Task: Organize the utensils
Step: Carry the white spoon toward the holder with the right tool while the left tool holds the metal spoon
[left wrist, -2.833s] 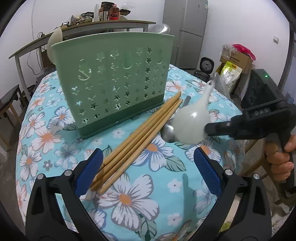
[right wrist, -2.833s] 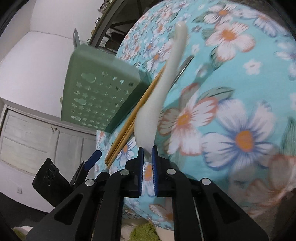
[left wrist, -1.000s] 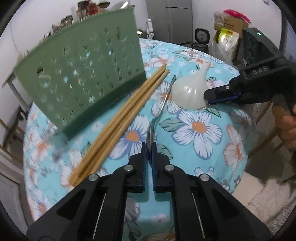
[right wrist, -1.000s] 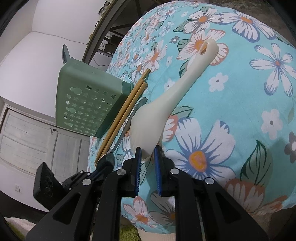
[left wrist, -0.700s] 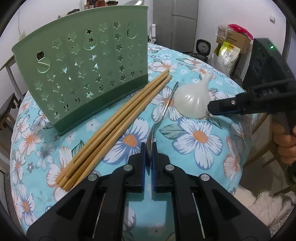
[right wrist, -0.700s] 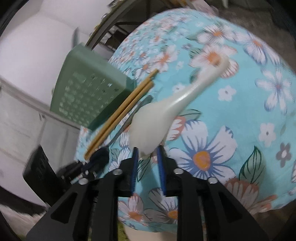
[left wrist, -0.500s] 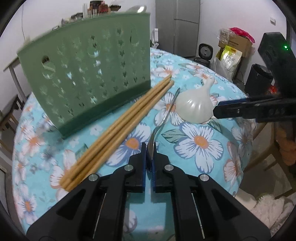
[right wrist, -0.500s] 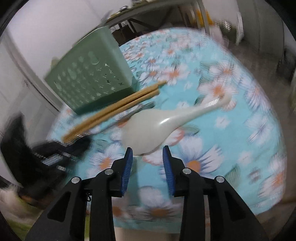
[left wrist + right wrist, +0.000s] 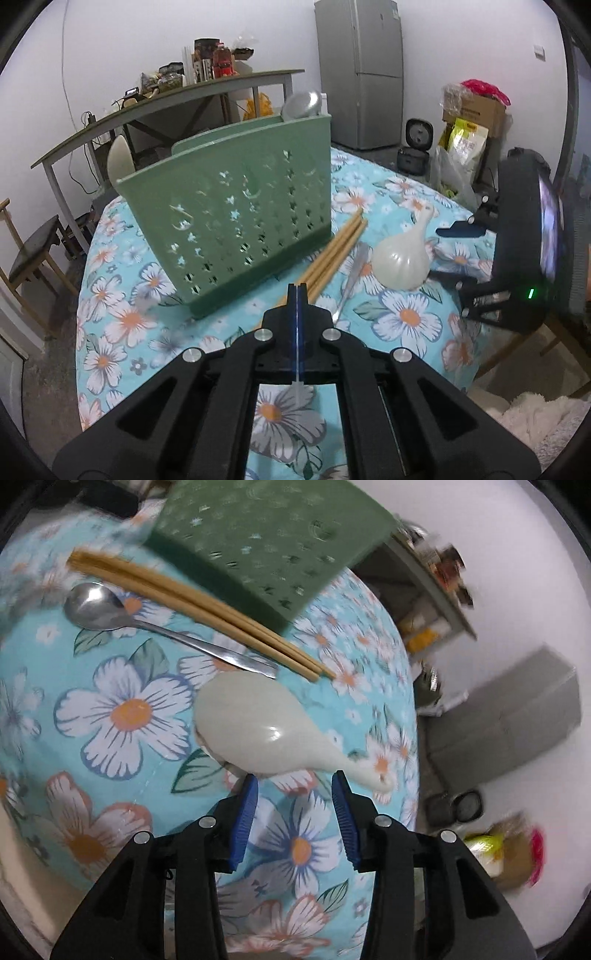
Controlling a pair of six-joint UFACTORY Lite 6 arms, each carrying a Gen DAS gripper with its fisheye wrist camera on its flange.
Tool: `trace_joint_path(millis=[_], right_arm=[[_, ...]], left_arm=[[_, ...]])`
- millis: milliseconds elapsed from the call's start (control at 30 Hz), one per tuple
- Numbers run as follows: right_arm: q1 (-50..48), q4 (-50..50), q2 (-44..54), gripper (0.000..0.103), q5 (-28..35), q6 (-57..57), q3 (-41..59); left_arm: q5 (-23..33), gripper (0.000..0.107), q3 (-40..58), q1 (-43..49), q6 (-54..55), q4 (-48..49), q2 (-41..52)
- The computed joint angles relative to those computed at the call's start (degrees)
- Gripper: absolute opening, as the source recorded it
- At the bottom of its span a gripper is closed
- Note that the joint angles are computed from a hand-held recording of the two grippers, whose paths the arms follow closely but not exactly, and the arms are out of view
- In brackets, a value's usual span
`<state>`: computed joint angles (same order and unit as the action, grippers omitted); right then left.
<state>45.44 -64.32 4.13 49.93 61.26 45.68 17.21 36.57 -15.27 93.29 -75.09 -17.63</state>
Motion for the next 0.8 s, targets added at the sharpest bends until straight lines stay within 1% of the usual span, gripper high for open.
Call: trace_joint_path(millis=[133,267,500,567,633,700,800], right_arm=[[1.85,-3.47,4.15,0.041,1.88,-0.3,2.87],[3.68,-6.25,8.28,0.041,3.27,1.28,5.54],[5.84,-12.77,14.93,0.041,6.55,4.63,9.6],[7.57,-12.67,15.59,0.041,8.24,5.17,10.29],[7.13,-12.15,15.98,0.041,7.86,5.37,11.23],[6.25,-10.22,15.51,0.041,6.5,4.94,12.4],[5.6,-8.77,13.24,0.039,4.67,5.18,12.72]], left_arm=[[1.31,0.0,0.1,0.73,2.22,-2.17,1.39],[4.05,0.0,-0.54,2.35,0.58,-0.1,2.05],[14.63,0.0,1.09,10.66,-3.84,3.53,5.55],[17.64,0.001,1.35,12.85,-4.31,3.79,6.34],[20.14,0.008,1.4,14.43,-4.36,3.84,6.83],[22.35,0.011,1.63,15.69,-4.72,4.08,7.43],[22.76,0.013,1.35,16.39,-4.69,4.22,7.24]])
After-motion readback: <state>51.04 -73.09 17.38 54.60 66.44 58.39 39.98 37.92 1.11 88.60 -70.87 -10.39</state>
